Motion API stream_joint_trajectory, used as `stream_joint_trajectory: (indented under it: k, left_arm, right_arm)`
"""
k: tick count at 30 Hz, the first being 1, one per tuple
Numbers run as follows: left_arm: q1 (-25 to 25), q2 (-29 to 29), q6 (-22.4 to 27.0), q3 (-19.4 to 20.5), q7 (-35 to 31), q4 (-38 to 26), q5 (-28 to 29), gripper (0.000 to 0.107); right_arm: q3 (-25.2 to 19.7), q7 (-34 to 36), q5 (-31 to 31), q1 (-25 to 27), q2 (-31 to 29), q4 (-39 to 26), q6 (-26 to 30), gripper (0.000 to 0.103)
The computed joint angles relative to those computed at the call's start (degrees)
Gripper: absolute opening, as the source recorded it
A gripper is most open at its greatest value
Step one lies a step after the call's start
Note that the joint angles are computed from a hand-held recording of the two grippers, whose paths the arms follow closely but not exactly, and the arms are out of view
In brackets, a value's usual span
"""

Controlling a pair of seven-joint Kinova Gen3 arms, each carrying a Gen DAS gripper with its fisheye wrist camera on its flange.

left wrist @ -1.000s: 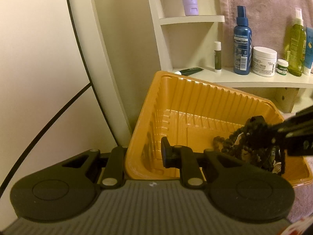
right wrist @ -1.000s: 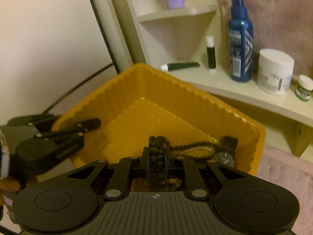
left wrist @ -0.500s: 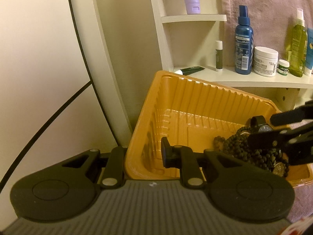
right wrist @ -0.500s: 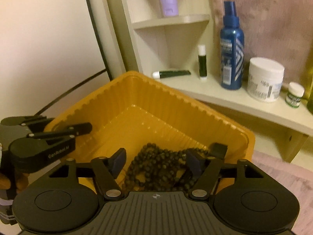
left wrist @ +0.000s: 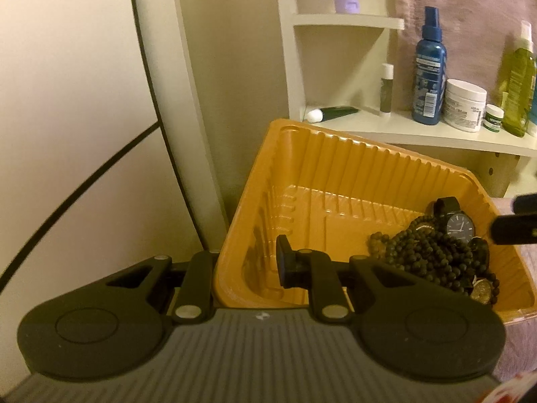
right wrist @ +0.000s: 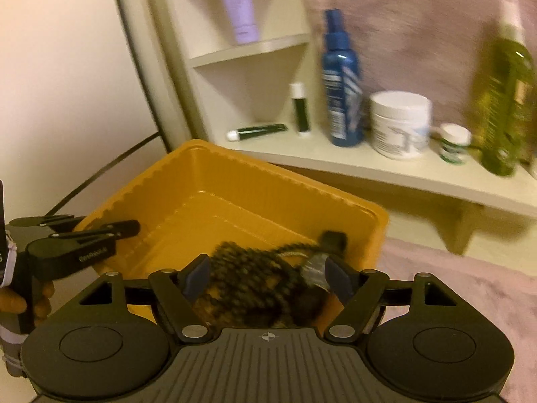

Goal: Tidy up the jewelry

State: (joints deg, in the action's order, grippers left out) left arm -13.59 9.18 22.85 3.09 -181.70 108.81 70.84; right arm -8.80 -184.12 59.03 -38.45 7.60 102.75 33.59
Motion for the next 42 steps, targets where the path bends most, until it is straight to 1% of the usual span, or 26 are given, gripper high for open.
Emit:
stream_joint_trajectory:
  k: [5, 8, 11, 15, 16, 17, 18, 19, 21, 22, 25, 28, 31, 32, 34, 36, 39, 42]
  left_arm:
    - [-0.49, 1.53, 1.60, -0.32, 4.95, -1.34, -2.95, 0.017]
    - [-1.10, 2.63, 2.52, 0.12, 8.42, -2.34, -4.62, 0.017]
    - [-2.11, 4.08, 4.80, 0.54, 12.06, -3.80, -5.69, 0.017]
    - [-3.75, 6.27, 7.88, 1.22, 15.34, -5.55, -6.40, 0.018]
    - [-4.27, 6.76, 8.74, 1.54, 16.43, -6.06, -7.01, 0.023]
    - [-4.26, 7.18, 9.76, 1.14, 17.48, -6.54, -7.40, 0.034]
    - [-4.59, 7.50, 10.43, 1.12, 17.60, -6.66, -6.85, 0.039]
    - [-5.80, 7.59, 10.51, 2.16, 16.78, -6.34, -5.66, 0.044]
    - [-6.79, 7.71, 11.04, 2.53, 14.12, -5.81, -3.16, 0.051]
    - [-7.04, 7.73, 11.64, 2.37, 13.75, -5.82, -2.63, 0.058]
    - [-8.27, 7.15, 14.20, 1.55, 11.30, -5.35, -0.16, 0.065]
    - [-8.41, 5.31, 14.78, -0.04, 9.21, -4.24, 0.06, 0.066]
    - [-7.63, 2.58, 14.29, -1.89, 10.52, -3.29, -3.04, 0.066]
    - [-7.49, 1.19, 13.91, -2.28, 10.01, -2.54, -3.50, 0.066]
    - [-6.87, -1.58, 13.81, -3.27, 10.28, -1.56, -5.55, 0.066]
    - [-5.94, -4.33, 15.00, -4.35, 11.88, -1.09, -8.60, 0.066]
    - [-3.68, -9.40, 15.82, -5.58, 11.36, 0.89, -11.17, 0.066]
    - [-0.72, -13.58, 18.74, -7.24, 12.77, 2.14, -13.78, 0.067]
  right_arm:
    - [-0.79, -2.14, 0.17, -0.44, -1.36, 1.10, 3.44, 0.075]
    - [-1.58, -2.37, -0.41, -0.07, -2.03, 1.53, 4.47, 0.075]
    - [-2.12, -1.90, -1.41, 0.46, -2.35, 1.89, 4.99, 0.075]
    - [-2.62, -1.53, -2.14, 0.71, -2.67, 2.11, 5.46, 0.075]
    - [-2.64, -1.32, -2.25, 0.88, -2.69, 2.14, 5.32, 0.075]
    - [-2.74, -1.40, -2.27, 0.86, -2.81, 2.20, 5.49, 0.075]
    - [-2.84, -1.46, -2.33, 0.87, -2.92, 2.26, 5.62, 0.075]
    - [-2.94, -1.53, -2.33, 0.88, -2.99, 2.31, 5.77, 0.075]
    - [-3.22, -1.90, -2.26, 0.70, -3.08, 2.38, 6.49, 0.075]
    - [-3.33, -2.09, -2.28, 0.65, -3.18, 2.48, 6.69, 0.075]
    - [-3.88, -3.69, -1.86, 0.27, -3.74, 3.10, 7.48, 0.075]
    - [-4.81, -6.33, -1.45, -0.27, -4.55, 3.93, 9.00, 0.075]
    - [-6.19, -9.49, -1.17, -0.97, -5.84, 5.19, 11.16, 0.075]
    - [-6.80, -10.54, -1.13, -1.24, -6.30, 5.56, 12.18, 0.075]
    - [-8.24, -12.48, -1.70, -1.95, -7.28, 6.05, 15.07, 0.075]
    - [-9.67, -15.04, -2.39, -2.53, -8.45, 6.59, 17.84, 0.075]
    - [-11.71, -16.69, -5.27, -3.09, -10.07, 6.20, 22.42, 0.075]
    - [-13.99, -17.79, -7.82, -3.58, -11.65, 5.70, 27.04, 0.075]
